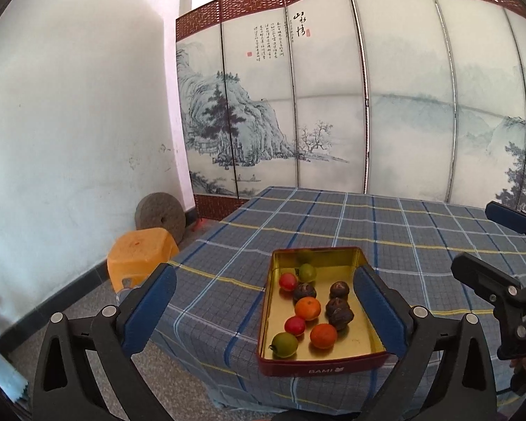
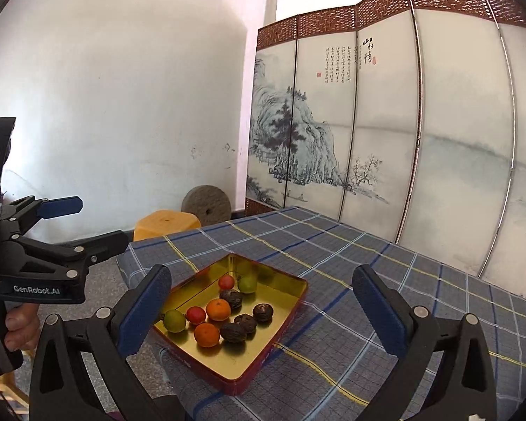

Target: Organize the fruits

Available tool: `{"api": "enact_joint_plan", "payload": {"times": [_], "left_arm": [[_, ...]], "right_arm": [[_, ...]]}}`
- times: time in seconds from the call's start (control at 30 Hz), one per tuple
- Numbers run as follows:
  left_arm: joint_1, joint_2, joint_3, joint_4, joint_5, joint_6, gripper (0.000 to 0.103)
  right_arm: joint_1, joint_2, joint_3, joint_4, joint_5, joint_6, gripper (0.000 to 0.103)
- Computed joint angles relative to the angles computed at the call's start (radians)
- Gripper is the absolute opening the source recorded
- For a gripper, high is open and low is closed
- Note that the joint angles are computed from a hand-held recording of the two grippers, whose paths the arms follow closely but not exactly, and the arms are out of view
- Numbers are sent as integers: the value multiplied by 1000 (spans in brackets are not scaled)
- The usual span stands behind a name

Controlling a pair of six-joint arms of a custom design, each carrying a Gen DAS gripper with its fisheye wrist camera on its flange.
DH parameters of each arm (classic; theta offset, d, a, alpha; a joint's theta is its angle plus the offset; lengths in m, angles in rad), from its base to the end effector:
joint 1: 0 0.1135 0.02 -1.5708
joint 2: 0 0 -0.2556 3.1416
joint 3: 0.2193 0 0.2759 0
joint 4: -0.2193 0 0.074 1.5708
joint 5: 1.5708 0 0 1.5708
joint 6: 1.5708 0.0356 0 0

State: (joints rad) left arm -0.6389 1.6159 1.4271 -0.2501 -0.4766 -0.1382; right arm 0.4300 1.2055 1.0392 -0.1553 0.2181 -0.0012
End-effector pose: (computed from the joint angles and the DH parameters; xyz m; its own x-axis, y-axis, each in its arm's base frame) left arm 0.3332 -0.2272 0.3324 -0.3649 0.1186 -0.9234 0.1476 0.9867 0.0684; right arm 0.2826 0.1211 0.3325 -0.2870 -0.1329 -0.9486 -0.2207 0.9729 -0.0695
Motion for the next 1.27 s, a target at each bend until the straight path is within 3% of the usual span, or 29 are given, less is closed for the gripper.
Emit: {"api": "enact_joint_plan", "payload": {"times": [0.57, 0.8, 0.97, 1.1, 1.27], "left_arm": [[-87, -87, -24, 4, -66, 11, 102], [-101, -81, -1, -30, -46, 3, 102], [-101, -19, 83, -103, 11, 2, 103], [-120, 38, 152, -130, -16, 14, 103], [-135, 106, 234, -176, -35, 11, 103]], "right_arm": [[20, -195, -92, -44, 85, -10, 103], [17, -219, -104, -60, 97, -6, 103], [-54, -228, -127, -78, 36, 2, 103], [-194, -201, -144, -100, -48, -21, 103], [-464, -22, -118, -137, -181, -64, 103]]}}
